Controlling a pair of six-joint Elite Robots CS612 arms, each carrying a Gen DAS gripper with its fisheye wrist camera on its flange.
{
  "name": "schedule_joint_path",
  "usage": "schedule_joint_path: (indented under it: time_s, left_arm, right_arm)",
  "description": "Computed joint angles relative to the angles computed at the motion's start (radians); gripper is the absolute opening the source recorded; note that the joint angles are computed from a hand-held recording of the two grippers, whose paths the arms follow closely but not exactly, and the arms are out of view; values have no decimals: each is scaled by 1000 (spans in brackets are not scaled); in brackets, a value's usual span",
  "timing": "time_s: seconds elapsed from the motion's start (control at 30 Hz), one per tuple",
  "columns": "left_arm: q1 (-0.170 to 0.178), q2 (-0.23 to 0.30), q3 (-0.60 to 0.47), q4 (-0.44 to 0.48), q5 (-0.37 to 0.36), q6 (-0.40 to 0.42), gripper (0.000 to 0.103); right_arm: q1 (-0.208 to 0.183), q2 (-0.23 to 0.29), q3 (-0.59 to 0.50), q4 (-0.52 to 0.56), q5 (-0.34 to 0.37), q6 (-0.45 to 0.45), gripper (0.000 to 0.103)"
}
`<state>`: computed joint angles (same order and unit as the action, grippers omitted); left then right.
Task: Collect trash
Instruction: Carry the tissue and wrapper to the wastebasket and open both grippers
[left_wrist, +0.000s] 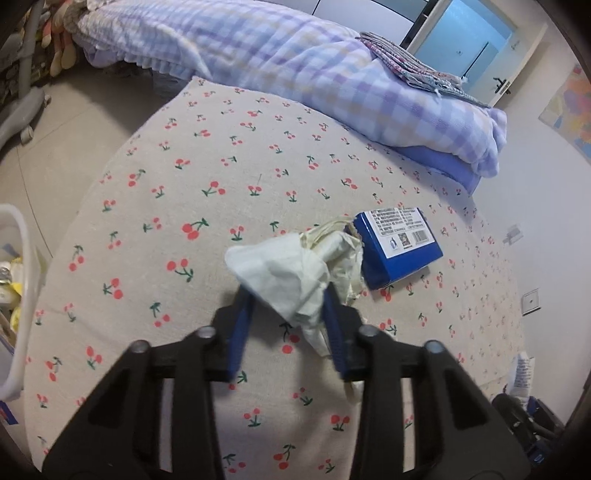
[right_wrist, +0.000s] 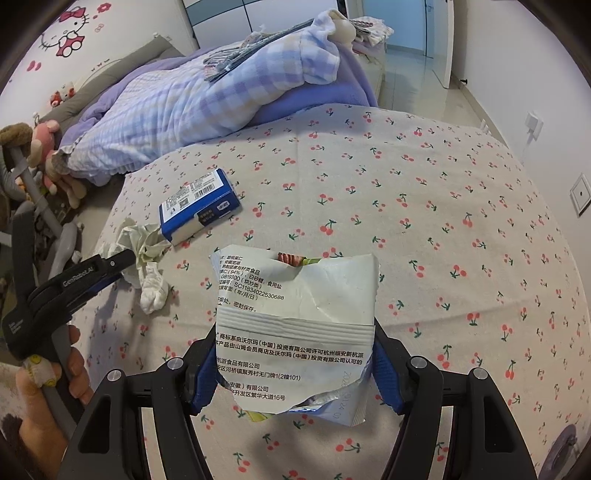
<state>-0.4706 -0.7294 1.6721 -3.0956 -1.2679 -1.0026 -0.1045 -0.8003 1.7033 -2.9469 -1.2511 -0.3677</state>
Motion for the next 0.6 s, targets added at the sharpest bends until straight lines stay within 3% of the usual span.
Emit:
schedule_joint_path:
  time_s: [0.37,0.6]
  left_arm:
    - [-17,-64,69,-5,9,125,29]
    - [-21,-121,140,3,-3,141,29]
  right_arm:
    - [-13,-15,21,-38,13,13,71]
    - [-12,-30,41,-53,30,-4,71]
